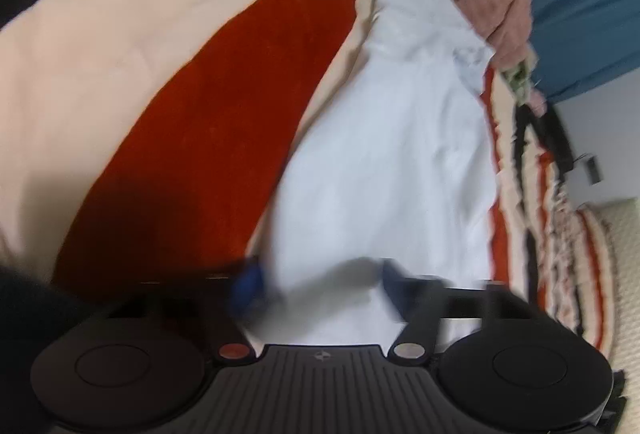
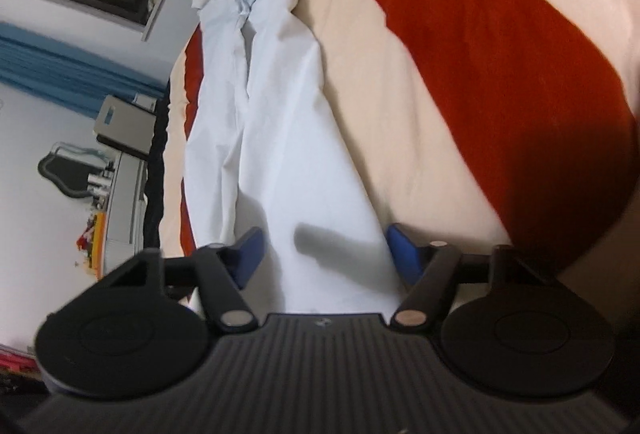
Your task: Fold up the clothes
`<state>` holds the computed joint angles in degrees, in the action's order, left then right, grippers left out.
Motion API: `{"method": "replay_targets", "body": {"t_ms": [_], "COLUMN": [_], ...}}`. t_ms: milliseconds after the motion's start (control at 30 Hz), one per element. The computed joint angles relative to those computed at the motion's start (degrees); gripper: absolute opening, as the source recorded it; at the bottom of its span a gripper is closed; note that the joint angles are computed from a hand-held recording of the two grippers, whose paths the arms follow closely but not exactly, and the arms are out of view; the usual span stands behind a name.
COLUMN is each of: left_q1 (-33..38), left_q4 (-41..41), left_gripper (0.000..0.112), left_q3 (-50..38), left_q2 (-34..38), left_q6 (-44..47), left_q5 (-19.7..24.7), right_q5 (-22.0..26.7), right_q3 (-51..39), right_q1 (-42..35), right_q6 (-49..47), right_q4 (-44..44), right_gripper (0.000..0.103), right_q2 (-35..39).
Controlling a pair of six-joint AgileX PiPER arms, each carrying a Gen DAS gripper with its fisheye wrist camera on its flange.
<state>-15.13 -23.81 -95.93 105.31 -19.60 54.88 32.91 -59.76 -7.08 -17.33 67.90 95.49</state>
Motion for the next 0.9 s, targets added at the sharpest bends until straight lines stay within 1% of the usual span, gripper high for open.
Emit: {"method": "replay_targets", "body": {"t_ms": [33, 67, 100, 133, 200, 233, 267, 300, 400, 433, 500, 600, 733, 833, 867, 900], "left_q1": [-0.3, -0.5, -0.1, 0.3, 0.5, 1.5, 2.4, 2.9, 4.5, 4.7, 4.7, 5.7, 6.6, 7.6, 6.9, 6.1], "left_q4": [0.6, 0.7, -0.8, -2.2, -4.4, -7.1, -9.7, -12.4, -21.9, -24.9, -26.3, -28.6, -28.8, -27.0, -25.8, -24.7], "left_gripper": [0.02, 0.014, 0.008, 0.006, 0.005, 0.004, 0.004, 0.004, 0.003, 0.003, 0.003, 0.003, 0.003, 0.003, 0.003, 0.003], "left_q3": [0.5, 1.2, 2.7, 4.1, 7.2, 8.6, 10.2, 12.0, 17.8, 19.4, 20.0, 20.0, 18.4, 17.2, 16.8, 16.6], "left_q2": [-0.4, -1.0, -1.9, -2.7, -4.4, -5.6, -6.8, -8.1, -12.6, -14.2, -16.6, -20.2, -24.8, -29.2, -30.0, -30.2], "left_q6": [-0.3, -0.4, 0.1, 0.6, 1.2, 2.4, 3.7, 5.2, 12.2, 14.6, 14.6, 14.1, 11.4, 8.6, 7.5, 6.7], "left_q5": [-0.2, -0.6, -1.6, -2.6, -5.3, -6.3, -7.4, -9.1, -13.5, -14.5, -14.7, -13.5, -9.6, -4.7, -4.2, -4.4], "right_q5": [-0.9, -1.7, -2.2, -2.7, -2.5, -2.8, -3.6, -4.3, -7.3, -7.5, -7.4, -5.5, -1.0, 6.1, 8.1, 9.1], "right_q3": [1.1, 2.1, 3.1, 3.9, 4.3, 4.3, 4.8, 5.2, 7.5, 8.1, 8.8, 8.4, 7.2, 6.3, 6.6, 6.8], "right_q1": [0.4, 0.7, 1.3, 1.8, 2.8, 3.7, 4.1, 4.6, 4.4, 3.9, 2.8, 0.4, -4.2, -10.5, -12.2, -13.0], "right_q6": [0.2, 0.4, 0.3, 0.1, 1.1, 2.7, 2.8, 2.8, -0.8, -1.7, -3.2, -0.1, 2.7, 3.1, 3.2, 3.4], "right_q4": [0.3, 0.6, 0.9, 1.1, 0.7, -1.2, -1.5, -1.7, 3.6, 4.3, 5.3, 1.2, -2.3, -2.7, -2.6, -2.5], "right_gripper": [0.058, 0.053, 0.051, 0.05, 0.036, 0.022, 0.01, 0.009, 0.009, 0.008, 0.007, 0.007, 0.007, 0.007, 0.007, 0.007], "right_q2": [-0.9, -1.8, -2.5, -3.3, -3.5, -3.8, -4.4, -5.1, -8.8, -10.6, -14.1, -19.7, -26.8, -30.9, -32.1, -32.8]}}
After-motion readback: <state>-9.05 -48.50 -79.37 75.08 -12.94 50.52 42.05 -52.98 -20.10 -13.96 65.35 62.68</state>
